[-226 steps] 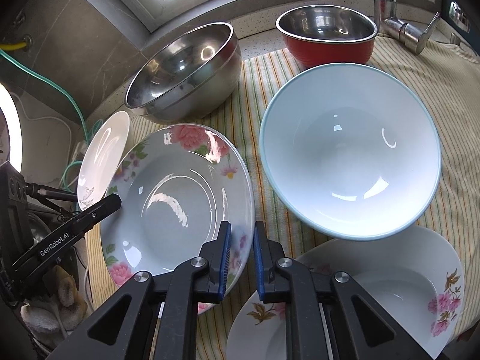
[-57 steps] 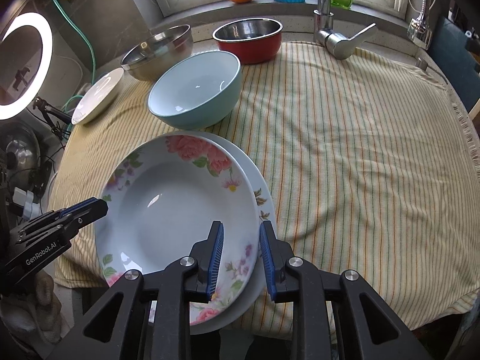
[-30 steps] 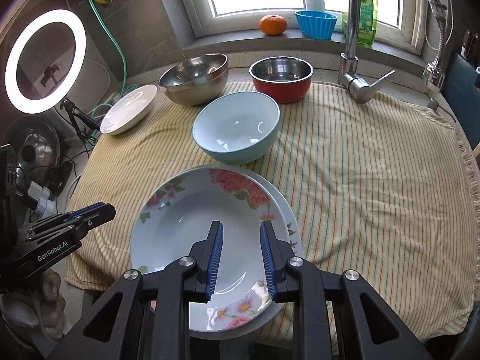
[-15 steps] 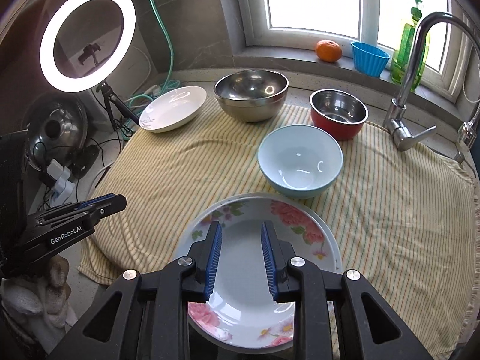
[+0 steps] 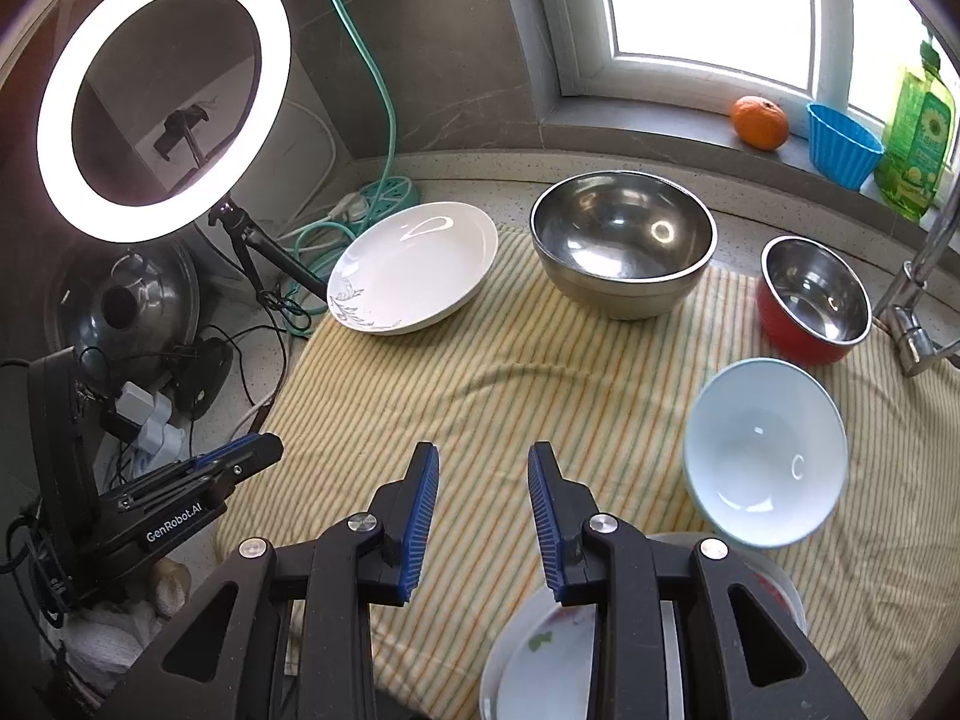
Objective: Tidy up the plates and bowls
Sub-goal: 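Move both grippers to the rim of the white grey-leaf plate, then close both grippers on the rim of the white plate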
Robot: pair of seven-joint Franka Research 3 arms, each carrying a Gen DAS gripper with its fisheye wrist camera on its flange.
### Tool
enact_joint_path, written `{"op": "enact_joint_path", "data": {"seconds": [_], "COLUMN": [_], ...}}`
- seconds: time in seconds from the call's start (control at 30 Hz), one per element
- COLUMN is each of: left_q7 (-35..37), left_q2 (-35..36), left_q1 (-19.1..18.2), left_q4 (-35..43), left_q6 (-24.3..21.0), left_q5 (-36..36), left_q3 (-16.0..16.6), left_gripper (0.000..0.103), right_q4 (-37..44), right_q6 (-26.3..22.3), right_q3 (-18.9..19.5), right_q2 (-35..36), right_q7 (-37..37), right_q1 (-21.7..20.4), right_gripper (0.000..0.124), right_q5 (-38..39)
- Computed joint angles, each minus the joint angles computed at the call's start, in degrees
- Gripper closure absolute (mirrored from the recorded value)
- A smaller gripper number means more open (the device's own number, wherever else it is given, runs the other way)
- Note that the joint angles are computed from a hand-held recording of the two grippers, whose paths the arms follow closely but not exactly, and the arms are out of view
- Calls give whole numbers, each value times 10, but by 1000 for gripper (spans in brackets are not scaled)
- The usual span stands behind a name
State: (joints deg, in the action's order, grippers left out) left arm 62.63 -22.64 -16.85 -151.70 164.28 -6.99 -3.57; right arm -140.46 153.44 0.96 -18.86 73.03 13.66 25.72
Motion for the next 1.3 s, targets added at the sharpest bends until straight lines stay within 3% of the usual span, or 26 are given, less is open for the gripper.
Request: {"op": "enact_joint_path", "data": {"seconds": [0.33, 0.5, 0.77, 1.0, 1.3], "left_q7": [89, 142, 187, 162, 206], "left_q2": [38, 63, 114, 157, 207], "left_q1": [-25, -41, -34, 13, 43], "left_q4": [17, 32, 69, 102, 145], "left_q6": [30, 46, 67, 88, 102], "left_q5": [-97, -171, -267, -273, -386], "left_q3": [75, 86, 64, 20, -22], "left_gripper": [87, 87, 87, 87, 87], "right_q4": [168, 242, 370, 506, 654], "right_q6": [-37, -36, -79, -152, -244], "right_q3": [15, 23, 19, 21, 16], "right_q2": [152, 219, 324, 423, 534], "right_q7": [24, 58, 67, 51, 74], "right_q1": [10, 10, 7, -4, -9], "right_gripper": [96, 96, 96, 96, 96], "right_q5": [5, -44, -85, -87, -97]}}
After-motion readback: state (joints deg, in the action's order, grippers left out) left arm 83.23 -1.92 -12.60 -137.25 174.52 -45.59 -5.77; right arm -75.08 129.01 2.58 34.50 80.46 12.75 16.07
